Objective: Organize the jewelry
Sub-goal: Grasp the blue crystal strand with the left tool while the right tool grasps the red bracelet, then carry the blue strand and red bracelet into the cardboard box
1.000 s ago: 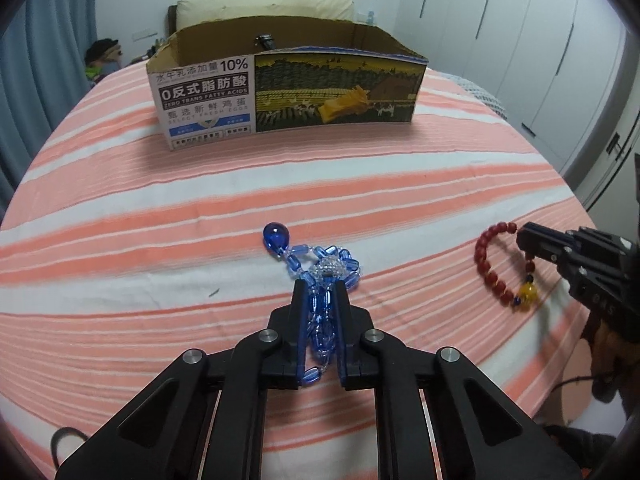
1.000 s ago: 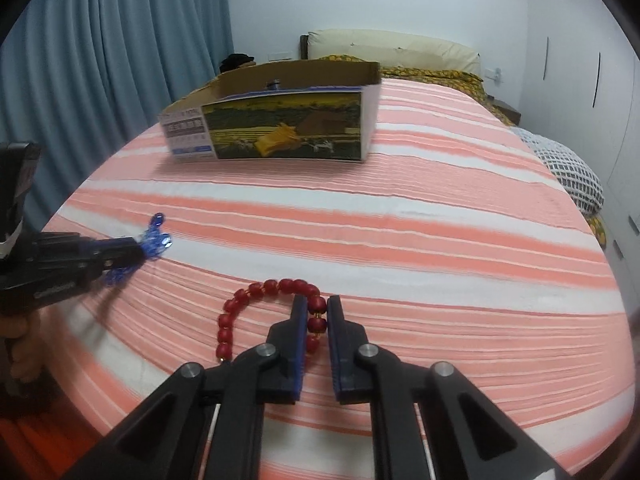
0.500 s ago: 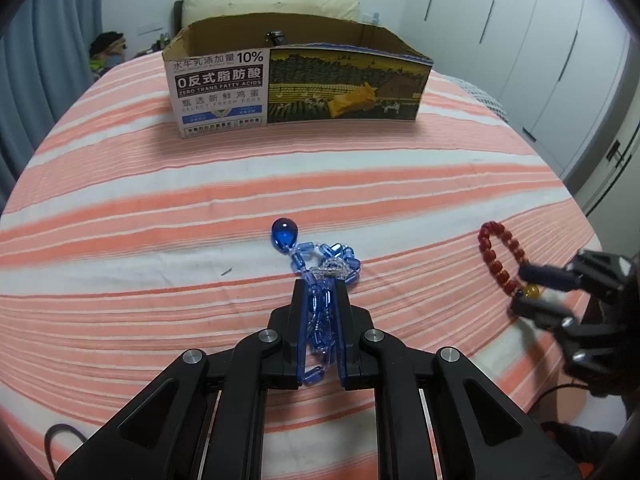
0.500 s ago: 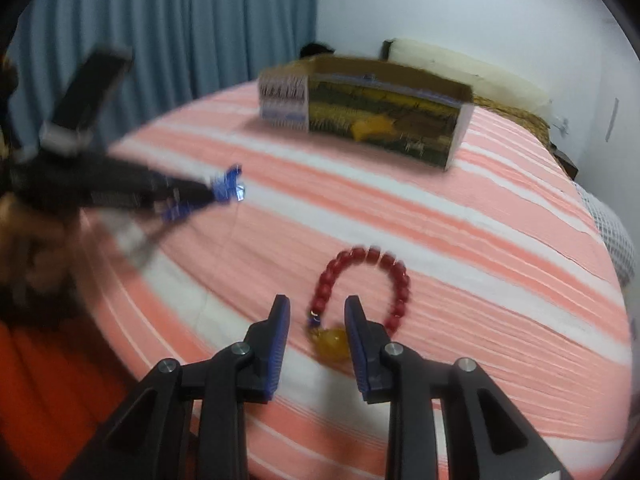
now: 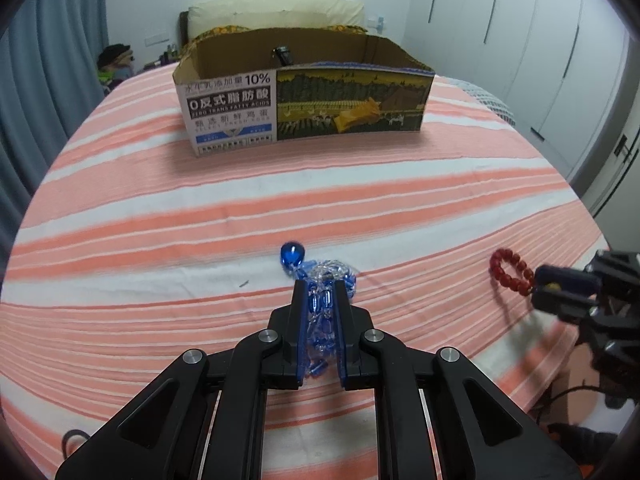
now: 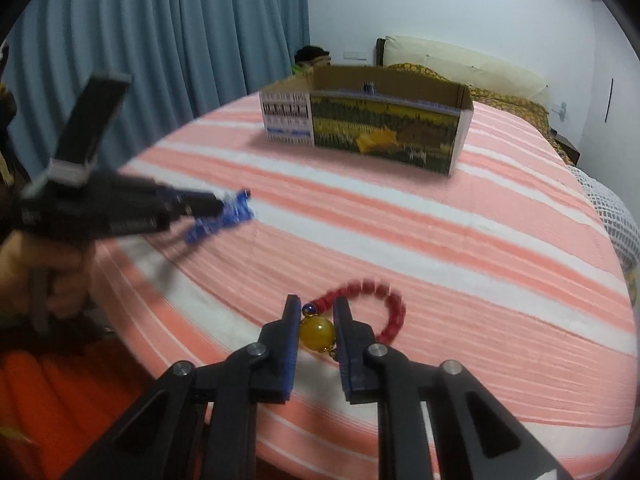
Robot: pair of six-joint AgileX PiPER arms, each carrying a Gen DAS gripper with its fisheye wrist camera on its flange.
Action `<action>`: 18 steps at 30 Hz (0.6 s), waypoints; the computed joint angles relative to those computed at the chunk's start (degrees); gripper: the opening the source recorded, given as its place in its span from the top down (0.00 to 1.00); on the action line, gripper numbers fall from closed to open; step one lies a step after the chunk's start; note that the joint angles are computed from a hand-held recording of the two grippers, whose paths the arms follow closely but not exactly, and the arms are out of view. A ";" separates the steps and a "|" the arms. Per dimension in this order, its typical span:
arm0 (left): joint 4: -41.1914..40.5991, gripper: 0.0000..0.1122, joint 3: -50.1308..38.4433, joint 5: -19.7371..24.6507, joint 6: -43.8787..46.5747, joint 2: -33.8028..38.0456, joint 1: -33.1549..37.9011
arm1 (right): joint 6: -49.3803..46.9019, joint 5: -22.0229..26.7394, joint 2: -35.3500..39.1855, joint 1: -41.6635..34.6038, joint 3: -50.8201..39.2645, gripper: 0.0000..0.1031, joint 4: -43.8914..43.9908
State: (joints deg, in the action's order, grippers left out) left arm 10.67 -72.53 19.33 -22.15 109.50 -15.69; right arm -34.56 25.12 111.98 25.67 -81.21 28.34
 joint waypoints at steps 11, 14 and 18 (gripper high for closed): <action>-16.29 0.91 -4.49 5.68 17.81 -4.09 3.98 | 4.66 13.78 1.45 -4.21 -14.97 0.83 8.20; -27.42 0.91 -8.92 10.43 27.73 -4.22 7.59 | 6.42 16.44 2.62 -4.65 -19.85 0.83 8.26; -33.45 0.91 -17.59 17.85 32.91 -2.85 11.54 | 8.60 20.08 5.19 -4.98 -28.65 0.83 7.24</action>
